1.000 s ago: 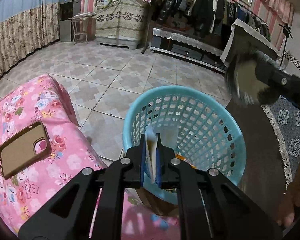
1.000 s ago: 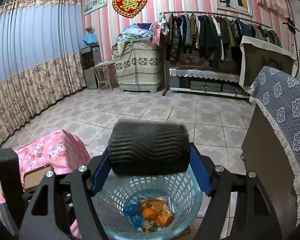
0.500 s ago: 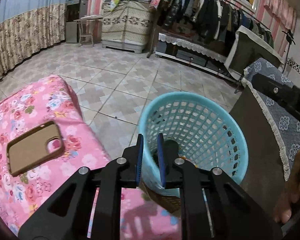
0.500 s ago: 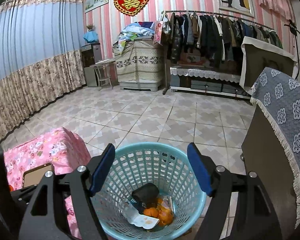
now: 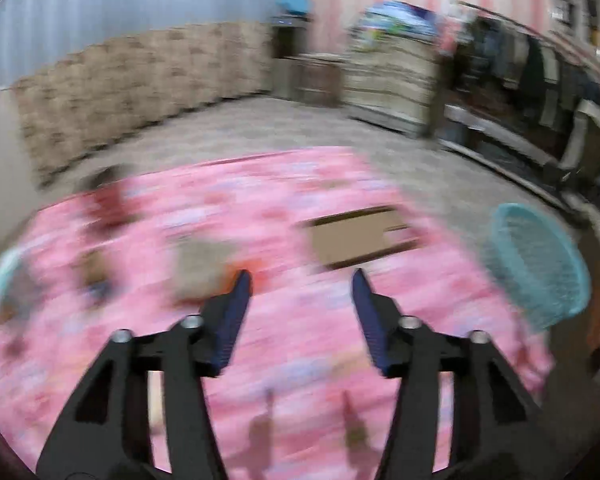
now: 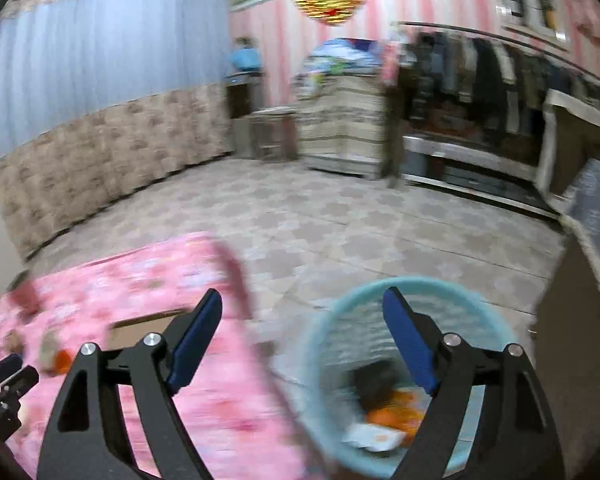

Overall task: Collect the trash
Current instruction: 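Move both grippers back from the basket toward the tablecloth, then grasp the white round lid with the left gripper while the right grasps the grey cloth bag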

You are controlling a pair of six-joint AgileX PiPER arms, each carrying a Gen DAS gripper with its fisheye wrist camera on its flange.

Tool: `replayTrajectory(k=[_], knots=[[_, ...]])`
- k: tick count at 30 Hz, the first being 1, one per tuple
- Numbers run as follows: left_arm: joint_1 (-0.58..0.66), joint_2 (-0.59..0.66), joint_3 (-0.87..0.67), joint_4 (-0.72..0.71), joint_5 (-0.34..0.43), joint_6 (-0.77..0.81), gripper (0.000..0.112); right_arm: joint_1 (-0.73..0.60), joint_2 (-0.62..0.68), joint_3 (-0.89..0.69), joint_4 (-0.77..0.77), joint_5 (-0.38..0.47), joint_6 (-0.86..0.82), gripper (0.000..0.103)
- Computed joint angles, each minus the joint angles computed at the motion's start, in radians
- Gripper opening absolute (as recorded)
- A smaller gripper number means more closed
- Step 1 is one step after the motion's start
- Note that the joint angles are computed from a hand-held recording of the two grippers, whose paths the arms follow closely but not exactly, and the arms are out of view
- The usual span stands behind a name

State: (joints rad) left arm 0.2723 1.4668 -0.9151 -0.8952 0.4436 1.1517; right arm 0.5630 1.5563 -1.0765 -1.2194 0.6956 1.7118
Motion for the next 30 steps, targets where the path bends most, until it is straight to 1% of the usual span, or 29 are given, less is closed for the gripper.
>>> replayTrajectory(k=[1, 3, 4, 5, 6, 7, 9, 10, 11, 12, 13, 16, 18, 20, 22, 24, 25, 27, 29, 30], knots=[[0.070, 0.000, 0.014, -0.006, 0.016, 0.033, 0.056, 0.034, 0.030, -0.033, 0.009, -0.073, -0.011, 0.083], [0.207, 0.023, 0.029, 0.007, 0.061, 0.057, 0.057, 0.082, 0.076, -0.080, 0.000, -0.126, -0.004, 0.083], [0.275, 0.047, 0.037, 0.007, 0.076, 0.062, 0.057, 0.121, 0.109, -0.120, -0.006, -0.117, -0.020, 0.083], [0.321, 0.076, 0.036, 0.020, 0.101, 0.058, 0.057, 0.150, 0.129, -0.144, -0.016, -0.089, -0.023, 0.083], [0.338, 0.090, 0.033, 0.022, 0.115, 0.062, 0.057, 0.196, 0.163, -0.180, -0.042, -0.028, -0.010, 0.083], [0.346, 0.105, 0.030, 0.025, 0.116, 0.063, 0.057, 0.223, 0.180, -0.198, -0.054, 0.003, 0.008, 0.083], [0.332, 0.118, 0.035, 0.011, 0.099, 0.093, 0.058, 0.256, 0.208, -0.217, -0.070, 0.017, 0.065, 0.083], [0.313, 0.126, 0.037, 0.012, 0.086, 0.091, 0.058, 0.273, 0.224, -0.213, -0.064, -0.005, 0.114, 0.083], [0.288, 0.137, 0.037, 0.029, 0.064, 0.064, 0.058, 0.275, 0.237, -0.214, -0.049, -0.034, 0.124, 0.083], [0.269, 0.148, 0.033, 0.036, 0.052, 0.042, 0.058, 0.281, 0.251, -0.212, -0.020, -0.066, 0.113, 0.083], [0.265, 0.160, 0.028, 0.030, 0.048, 0.043, 0.058, 0.296, 0.284, -0.232, 0.040, -0.078, 0.063, 0.083], [0.208, 0.172, 0.034, 0.063, -0.020, -0.030, 0.059, 0.319, 0.351, -0.288, 0.159, -0.061, -0.106, 0.083], [0.205, 0.183, 0.033, 0.076, -0.037, -0.040, 0.059, 0.323, 0.367, -0.309, 0.169, -0.081, -0.136, 0.083], [0.197, 0.177, 0.046, 0.070, -0.055, -0.038, 0.060, 0.328, 0.367, -0.307, 0.168, -0.080, -0.146, 0.083], [0.203, 0.185, 0.038, 0.048, -0.046, -0.027, 0.059, 0.325, 0.385, -0.325, 0.188, -0.084, -0.188, 0.083], [0.218, 0.199, 0.017, 0.012, -0.010, -0.012, 0.059, 0.322, 0.399, -0.342, 0.214, -0.086, -0.220, 0.083], [0.227, 0.192, 0.012, -0.014, 0.008, 0.012, 0.059, 0.319, 0.404, -0.346, 0.209, -0.092, -0.222, 0.083], [0.238, 0.165, 0.010, -0.038, 0.017, 0.041, 0.059, 0.323, 0.422, -0.374, 0.203, -0.071, -0.241, 0.083], [0.264, 0.139, -0.021, -0.037, 0.040, 0.036, 0.059, 0.310, 0.442, -0.401, 0.223, -0.099, -0.291, 0.083], [0.282, 0.144, -0.062, -0.023, 0.069, 0.004, 0.059, 0.299, 0.455, -0.424, 0.257, -0.113, -0.338, 0.083]])
